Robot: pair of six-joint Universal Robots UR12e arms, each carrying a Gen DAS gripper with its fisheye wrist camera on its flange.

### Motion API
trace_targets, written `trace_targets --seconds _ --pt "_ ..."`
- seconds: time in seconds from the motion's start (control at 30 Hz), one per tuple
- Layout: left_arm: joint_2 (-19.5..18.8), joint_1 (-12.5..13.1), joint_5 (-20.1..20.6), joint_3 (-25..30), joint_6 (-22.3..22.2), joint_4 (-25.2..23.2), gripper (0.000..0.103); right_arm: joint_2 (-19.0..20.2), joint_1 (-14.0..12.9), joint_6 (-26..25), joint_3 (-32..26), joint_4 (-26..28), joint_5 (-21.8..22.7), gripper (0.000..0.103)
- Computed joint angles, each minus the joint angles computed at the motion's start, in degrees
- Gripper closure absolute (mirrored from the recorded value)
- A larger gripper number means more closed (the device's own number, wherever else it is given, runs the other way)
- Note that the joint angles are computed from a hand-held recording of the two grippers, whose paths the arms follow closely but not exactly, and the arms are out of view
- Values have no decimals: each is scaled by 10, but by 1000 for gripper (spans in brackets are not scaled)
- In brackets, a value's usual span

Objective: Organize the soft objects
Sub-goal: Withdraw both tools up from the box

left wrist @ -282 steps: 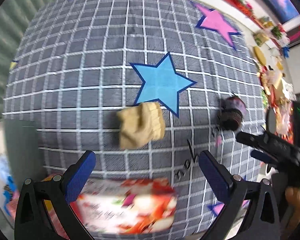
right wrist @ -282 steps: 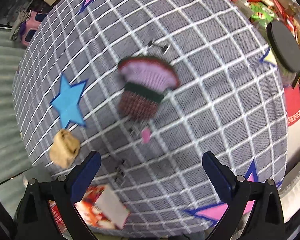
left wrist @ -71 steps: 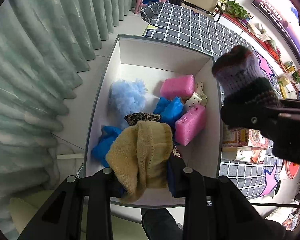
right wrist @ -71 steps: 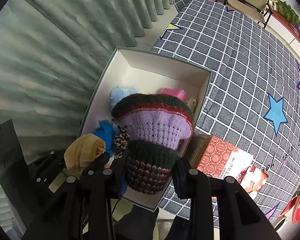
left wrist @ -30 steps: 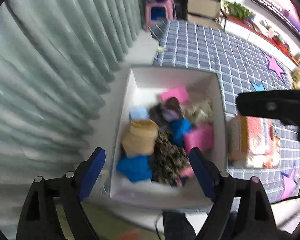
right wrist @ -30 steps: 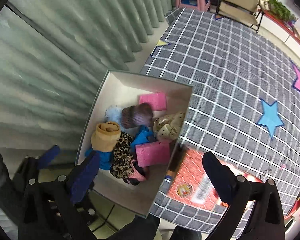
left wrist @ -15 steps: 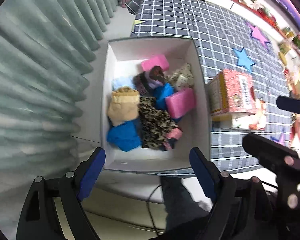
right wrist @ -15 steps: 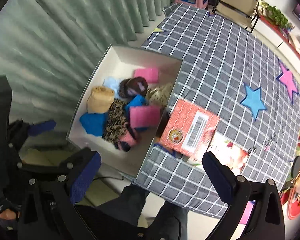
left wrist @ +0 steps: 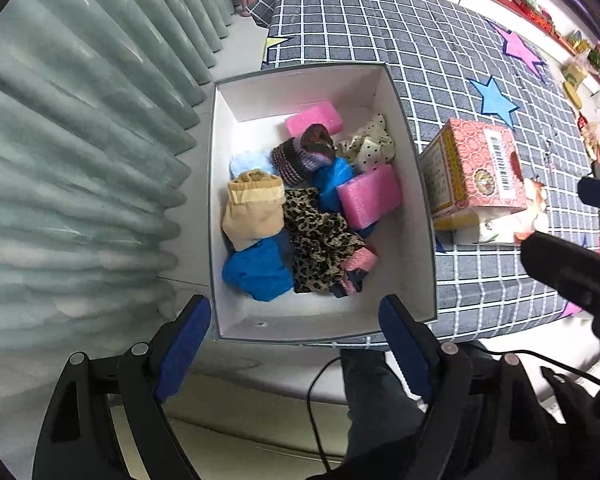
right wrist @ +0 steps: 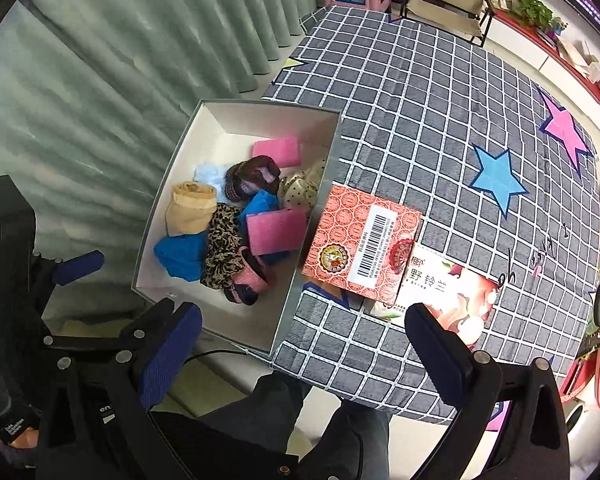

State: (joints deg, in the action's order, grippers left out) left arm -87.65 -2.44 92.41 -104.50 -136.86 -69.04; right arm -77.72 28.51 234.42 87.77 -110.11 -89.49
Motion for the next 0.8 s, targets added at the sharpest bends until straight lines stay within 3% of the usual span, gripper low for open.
trace_targets --seconds 0.17,0.67,0.8 --pt "2 0 5 -8 7 24 15 0 1 0 1 -8 3 1" --pt "-8 3 14 4 -17 -8 15 3 1 -9 3 -22 9 1" --pt "-5 20 -51 11 -21 -25 15 4 0 -11 3 -22 8 1"
